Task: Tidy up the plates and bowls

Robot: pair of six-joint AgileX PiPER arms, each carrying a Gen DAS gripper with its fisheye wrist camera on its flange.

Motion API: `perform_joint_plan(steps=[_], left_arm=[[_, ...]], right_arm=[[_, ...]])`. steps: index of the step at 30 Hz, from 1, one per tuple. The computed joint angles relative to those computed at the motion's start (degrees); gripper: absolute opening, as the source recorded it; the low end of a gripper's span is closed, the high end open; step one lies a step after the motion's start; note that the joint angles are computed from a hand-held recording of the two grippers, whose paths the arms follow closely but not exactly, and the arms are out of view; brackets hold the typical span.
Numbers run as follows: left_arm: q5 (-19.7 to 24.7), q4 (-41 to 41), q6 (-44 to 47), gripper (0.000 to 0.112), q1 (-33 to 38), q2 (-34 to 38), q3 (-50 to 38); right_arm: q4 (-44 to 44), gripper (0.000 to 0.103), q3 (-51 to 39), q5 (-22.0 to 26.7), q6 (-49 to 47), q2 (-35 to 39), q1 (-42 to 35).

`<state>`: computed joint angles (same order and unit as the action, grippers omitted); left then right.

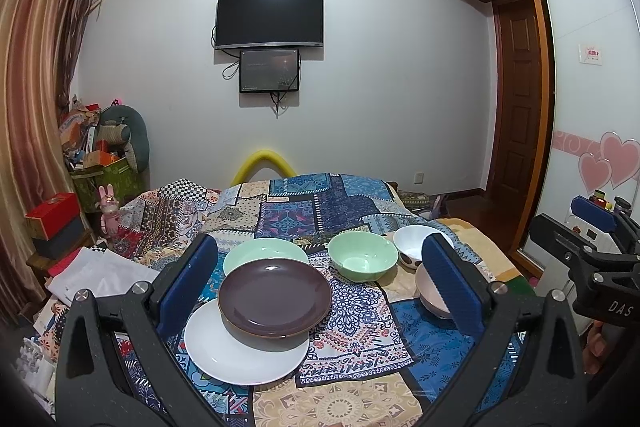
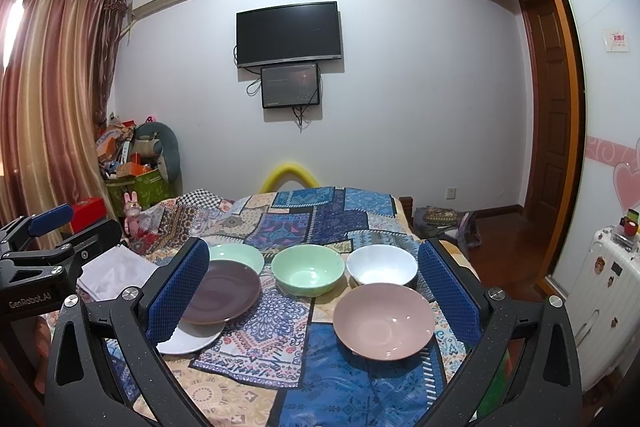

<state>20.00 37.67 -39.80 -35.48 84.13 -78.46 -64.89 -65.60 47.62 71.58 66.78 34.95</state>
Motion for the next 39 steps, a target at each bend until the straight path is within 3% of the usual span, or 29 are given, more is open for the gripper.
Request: perform_joint_plan(steps=[11, 17, 22, 29, 33, 35, 39], left_arm=[[-0.1, 0.3, -0.3, 0.103, -0.1, 0.2, 0.0], [-0.5, -7.8, 8.2, 0.103, 1.7, 1.8, -2.2], [-1.3, -19.1, 19.6, 0.103, 5.0, 3.7, -3.5], [-2.0, -21.8, 25.4, 0.103, 9.6, 8.9, -5.9], [-3.3, -32.8, 39.2, 0.103, 13.4, 12.8, -7.6], [-2.1, -35.6, 43.1, 0.103, 14.8, 15.2, -9.4], [5.2, -47.6, 54.7, 0.103, 19.0, 22.6, -17.6]], right_arm=[[-0.3, 0.103, 0.1, 0.1, -0.1, 0.0, 0.1], [-1.0, 0.103, 0.0, 0.9, 1.2, 1.0, 0.3], [0.5, 0.103, -1.5, -0.1, 0.8, 3.9, -1.6], [10.2, 0.103, -4.4, -7.4, -5.9, 9.5, -7.9], [17.6, 0.103, -7.7, -9.2, -12.4, 14.8, -10.5], [21.9, 0.103, -8.8, -11.4, -15.9, 17.0, -11.8], [32.0, 0.100, -12.2, -14.3, -25.2, 22.3, -13.5]])
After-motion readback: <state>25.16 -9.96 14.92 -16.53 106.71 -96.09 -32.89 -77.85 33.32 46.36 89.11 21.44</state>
